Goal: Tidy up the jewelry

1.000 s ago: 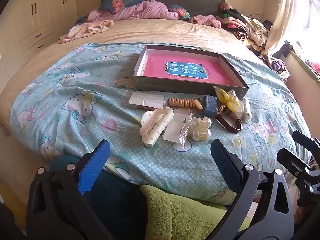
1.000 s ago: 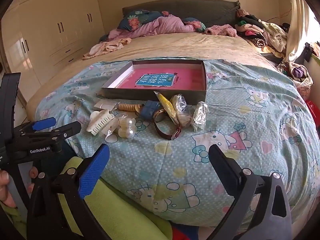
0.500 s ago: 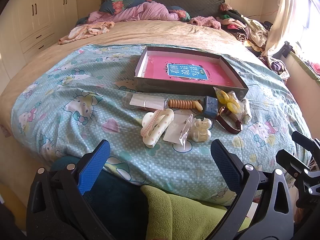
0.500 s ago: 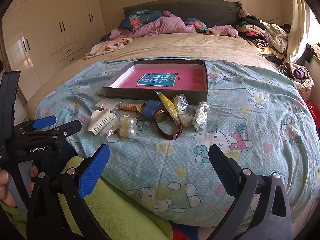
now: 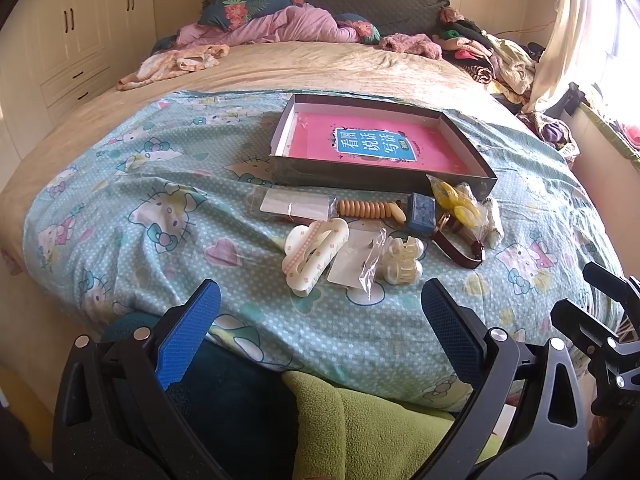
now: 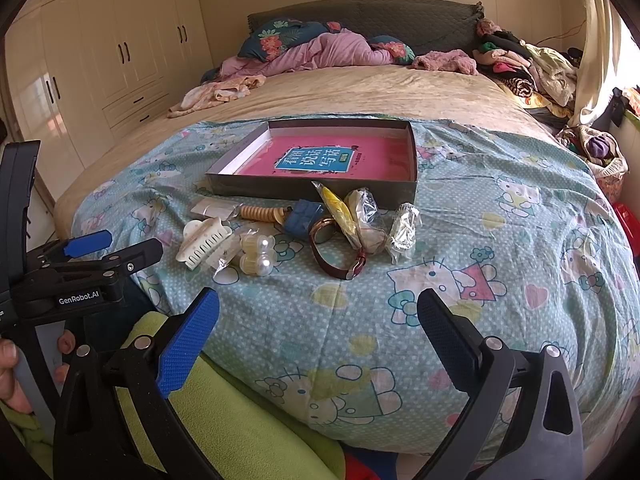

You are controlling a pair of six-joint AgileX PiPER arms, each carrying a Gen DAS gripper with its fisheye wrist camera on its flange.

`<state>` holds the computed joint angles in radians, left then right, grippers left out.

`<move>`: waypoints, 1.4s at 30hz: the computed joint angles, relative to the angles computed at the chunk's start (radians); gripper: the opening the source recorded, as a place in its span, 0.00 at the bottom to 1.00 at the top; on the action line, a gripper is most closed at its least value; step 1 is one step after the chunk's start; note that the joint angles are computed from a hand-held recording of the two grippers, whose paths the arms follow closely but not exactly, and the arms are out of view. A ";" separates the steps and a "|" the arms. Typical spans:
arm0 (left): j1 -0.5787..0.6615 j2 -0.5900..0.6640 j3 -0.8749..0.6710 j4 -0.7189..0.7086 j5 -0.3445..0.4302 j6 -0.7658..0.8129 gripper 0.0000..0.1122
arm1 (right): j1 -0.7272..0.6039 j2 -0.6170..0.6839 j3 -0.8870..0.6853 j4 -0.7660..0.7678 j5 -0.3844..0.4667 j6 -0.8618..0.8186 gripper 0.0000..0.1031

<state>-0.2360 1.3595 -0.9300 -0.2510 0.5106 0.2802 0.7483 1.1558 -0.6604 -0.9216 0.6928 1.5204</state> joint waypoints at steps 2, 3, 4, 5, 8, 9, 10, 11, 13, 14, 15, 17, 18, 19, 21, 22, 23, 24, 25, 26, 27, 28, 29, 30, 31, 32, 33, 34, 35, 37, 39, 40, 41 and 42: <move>0.003 0.002 -0.004 -0.003 0.004 0.004 0.83 | -0.003 -0.002 0.003 0.000 -0.003 -0.002 0.96; 0.002 0.001 -0.003 -0.004 0.004 0.004 0.83 | -0.001 -0.002 0.002 0.001 -0.001 -0.002 0.96; 0.002 0.001 -0.003 -0.003 0.002 0.004 0.83 | -0.002 -0.003 0.003 0.000 -0.002 -0.002 0.96; 0.002 0.000 -0.002 -0.002 0.001 0.004 0.83 | 0.002 -0.004 0.003 -0.001 0.003 0.000 0.96; 0.004 0.002 -0.003 -0.009 0.003 0.011 0.83 | 0.009 0.008 -0.009 -0.001 0.006 -0.001 0.96; 0.004 0.002 -0.003 -0.008 0.003 0.010 0.83 | 0.009 0.008 -0.009 0.000 0.007 -0.002 0.96; 0.007 0.002 -0.004 -0.017 0.005 0.019 0.83 | 0.009 0.008 -0.009 0.000 0.007 -0.002 0.96; 0.011 0.004 -0.007 -0.024 0.009 0.028 0.83 | 0.015 0.010 -0.013 -0.002 0.012 0.002 0.96; 0.015 0.004 -0.008 -0.029 0.010 0.035 0.83 | 0.019 0.012 -0.015 -0.005 0.015 0.004 0.96; 0.017 0.003 -0.009 -0.032 0.010 0.040 0.83 | 0.023 0.014 -0.018 -0.007 0.019 0.007 0.96; 0.019 0.003 -0.010 -0.037 0.012 0.046 0.83 | 0.025 0.015 -0.019 -0.008 0.020 0.008 0.96; 0.020 0.002 -0.011 -0.036 0.013 0.046 0.83 | 0.024 0.013 -0.019 -0.009 0.018 0.005 0.96; 0.019 0.001 -0.010 -0.036 0.013 0.046 0.83 | 0.022 0.009 -0.015 -0.008 0.015 0.001 0.96; 0.018 0.001 -0.010 -0.031 0.012 0.041 0.84 | 0.022 0.009 -0.015 -0.008 0.015 0.001 0.96; 0.021 -0.001 -0.012 -0.035 0.016 0.047 0.83 | 0.018 0.005 -0.015 -0.004 0.012 -0.009 0.96; 0.021 -0.001 -0.012 -0.036 0.015 0.048 0.83 | 0.020 0.005 -0.016 -0.005 0.013 -0.009 0.96; 0.017 -0.001 -0.010 -0.029 0.012 0.041 0.83 | 0.021 0.007 -0.018 -0.004 0.014 -0.012 0.96; 0.018 -0.002 -0.010 -0.029 0.012 0.041 0.83 | 0.020 0.008 -0.018 -0.006 0.012 -0.011 0.96; 0.015 -0.002 -0.008 -0.027 0.010 0.036 0.83 | 0.021 0.009 -0.018 -0.007 0.012 -0.012 0.96; 0.015 -0.002 -0.007 -0.026 0.010 0.036 0.84 | 0.020 0.010 -0.019 -0.007 0.010 -0.013 0.96; 0.015 -0.002 -0.008 -0.027 0.010 0.037 0.83 | 0.020 0.010 -0.019 -0.007 0.010 -0.013 0.96; 0.010 -0.009 -0.003 -0.018 0.007 0.026 0.83 | 0.020 0.011 -0.019 -0.006 0.009 -0.014 0.96; 0.007 -0.012 -0.001 -0.012 0.006 0.018 0.83 | 0.022 0.011 -0.018 -0.008 0.011 -0.010 0.96; 0.006 -0.012 -0.002 -0.012 0.006 0.018 0.83 | 0.022 0.011 -0.019 -0.007 0.011 -0.013 0.96; 0.007 -0.012 -0.003 -0.012 0.007 0.019 0.83 | 0.021 0.012 -0.020 -0.005 0.010 -0.017 0.96; 0.006 -0.012 -0.004 -0.006 0.006 0.013 0.83 | 0.021 0.015 -0.023 -0.005 0.010 -0.019 0.96; 0.006 -0.012 -0.005 -0.001 0.005 0.008 0.83 | 0.018 0.017 -0.025 -0.002 0.006 -0.025 0.96; 0.005 -0.012 -0.007 0.004 0.006 0.001 0.83 | 0.012 0.019 -0.026 0.002 0.001 -0.031 0.96; 0.006 -0.011 -0.010 0.008 0.007 -0.004 0.83 | 0.006 0.022 -0.028 0.004 -0.004 -0.035 0.96; 0.008 -0.009 -0.015 0.011 0.006 -0.008 0.83 | 0.004 0.024 -0.029 0.003 -0.010 -0.035 0.96; 0.009 -0.007 -0.015 0.014 0.003 -0.010 0.83 | -0.003 0.031 -0.033 0.002 -0.019 -0.038 0.96; 0.011 -0.003 -0.020 0.011 0.007 -0.006 0.83 | -0.006 0.034 -0.034 0.000 -0.026 -0.040 0.96; 0.012 -0.003 -0.021 0.011 0.008 -0.005 0.83 | -0.007 0.036 -0.036 -0.002 -0.028 -0.041 0.96; 0.013 -0.003 -0.018 0.011 0.005 -0.006 0.83 | -0.010 0.041 -0.040 -0.004 -0.033 -0.043 0.96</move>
